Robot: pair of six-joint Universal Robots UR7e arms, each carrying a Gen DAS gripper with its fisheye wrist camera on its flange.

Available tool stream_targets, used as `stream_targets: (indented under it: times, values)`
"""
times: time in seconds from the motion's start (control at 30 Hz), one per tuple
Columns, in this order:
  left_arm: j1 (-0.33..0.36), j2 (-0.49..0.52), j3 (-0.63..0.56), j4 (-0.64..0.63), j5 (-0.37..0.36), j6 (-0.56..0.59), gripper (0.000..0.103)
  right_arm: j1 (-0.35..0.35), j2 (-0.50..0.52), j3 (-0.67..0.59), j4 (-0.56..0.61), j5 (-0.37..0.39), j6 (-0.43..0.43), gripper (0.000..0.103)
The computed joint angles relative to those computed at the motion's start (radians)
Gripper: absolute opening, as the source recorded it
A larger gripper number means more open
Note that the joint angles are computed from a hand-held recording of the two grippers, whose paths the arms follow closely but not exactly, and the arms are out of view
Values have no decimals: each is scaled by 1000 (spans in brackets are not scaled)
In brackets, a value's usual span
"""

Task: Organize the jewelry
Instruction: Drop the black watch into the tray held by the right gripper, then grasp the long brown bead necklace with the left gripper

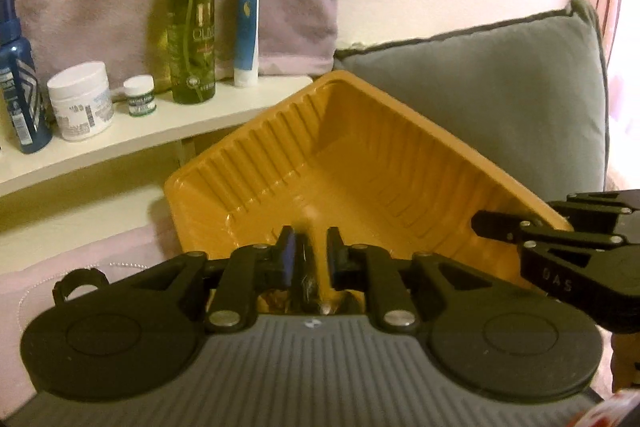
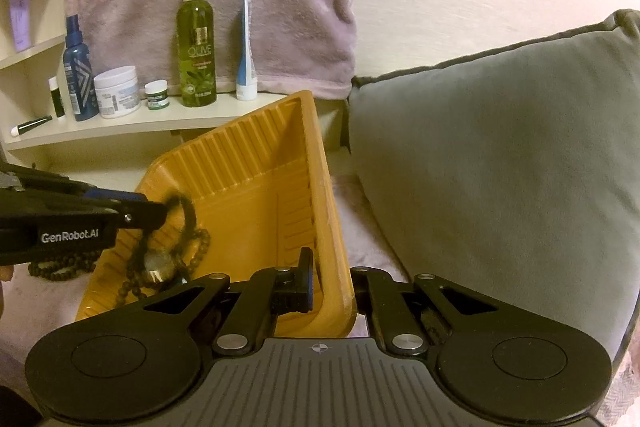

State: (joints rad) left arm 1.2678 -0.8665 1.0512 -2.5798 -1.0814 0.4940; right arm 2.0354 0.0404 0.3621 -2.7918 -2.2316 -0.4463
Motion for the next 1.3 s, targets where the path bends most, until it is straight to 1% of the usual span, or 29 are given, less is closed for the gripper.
stream_targets:
  times: [0.03, 0.17, 0.43, 0.6, 0.8, 1.03, 1.13, 1.3]
  values:
    - [-1, -4, 6, -17, 8, 2, 22, 0, 0, 0, -1, 0, -1, 7]
    - [1, -39, 47, -94, 52, 1, 22, 0, 1, -2, -2, 2, -2, 7]
    - [19, -122, 131, -237, 206, -15, 25, 1, -4, 10, -12, 4, -4, 7]
    - [33, -155, 179, -325, 296, 20, 25, 1, -14, 31, -25, 3, -8, 7]
    - [58, -173, 205, -345, 328, 14, 25, 3, -8, 21, -19, -2, -11, 7]
    - [74, -165, 219, -342, 312, 33, 25, 3, 3, 1, -8, -5, -12, 7]
    - [79, -159, 222, -321, 304, 38, 25, 1, 4, 1, -8, -8, -13, 7]
    - [91, -146, 225, -298, 313, 46, 25, 0, 7, -5, -3, -10, -15, 7]
